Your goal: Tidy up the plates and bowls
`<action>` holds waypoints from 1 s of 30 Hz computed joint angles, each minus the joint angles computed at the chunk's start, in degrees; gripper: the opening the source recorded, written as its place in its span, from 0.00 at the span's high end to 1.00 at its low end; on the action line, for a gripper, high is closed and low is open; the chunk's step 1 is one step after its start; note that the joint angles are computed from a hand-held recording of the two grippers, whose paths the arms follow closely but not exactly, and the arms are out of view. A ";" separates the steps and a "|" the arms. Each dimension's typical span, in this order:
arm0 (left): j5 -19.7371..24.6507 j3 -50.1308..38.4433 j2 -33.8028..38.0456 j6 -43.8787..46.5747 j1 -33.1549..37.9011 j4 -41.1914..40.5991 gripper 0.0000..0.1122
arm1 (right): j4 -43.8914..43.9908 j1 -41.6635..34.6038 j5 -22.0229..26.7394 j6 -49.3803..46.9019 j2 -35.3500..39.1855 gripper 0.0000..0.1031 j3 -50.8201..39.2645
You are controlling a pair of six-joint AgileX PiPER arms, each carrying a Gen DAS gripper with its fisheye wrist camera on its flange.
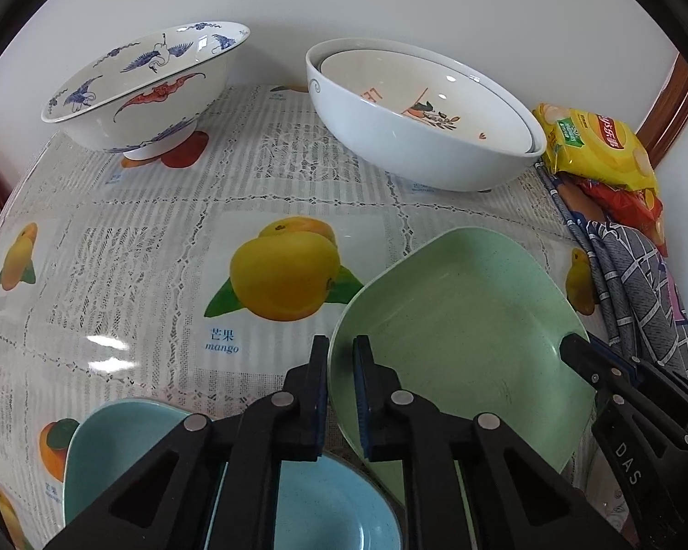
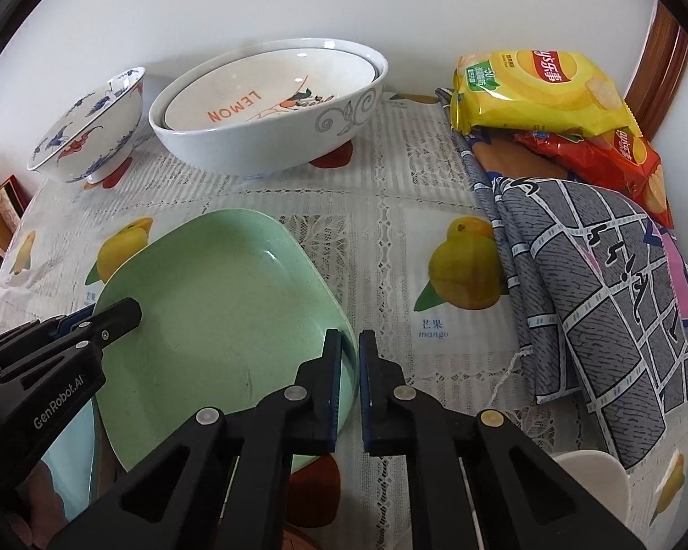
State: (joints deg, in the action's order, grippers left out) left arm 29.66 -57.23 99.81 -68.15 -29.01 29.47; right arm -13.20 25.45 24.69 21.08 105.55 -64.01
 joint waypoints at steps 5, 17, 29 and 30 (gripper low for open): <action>-0.23 1.98 -3.37 -2.48 -0.24 1.86 0.91 | 2.31 -0.45 -2.51 -1.68 -2.96 0.94 2.51; 9.81 5.60 -16.92 -9.22 -8.64 6.64 0.91 | 1.05 1.91 -0.78 1.68 -17.97 0.94 9.69; 28.74 6.72 -26.58 -23.92 -28.62 12.75 0.91 | -2.43 8.07 6.99 8.84 -38.20 0.95 19.67; 30.32 6.80 -26.99 -25.26 -30.36 13.37 0.91 | -2.98 8.87 7.70 9.71 -39.80 0.95 20.50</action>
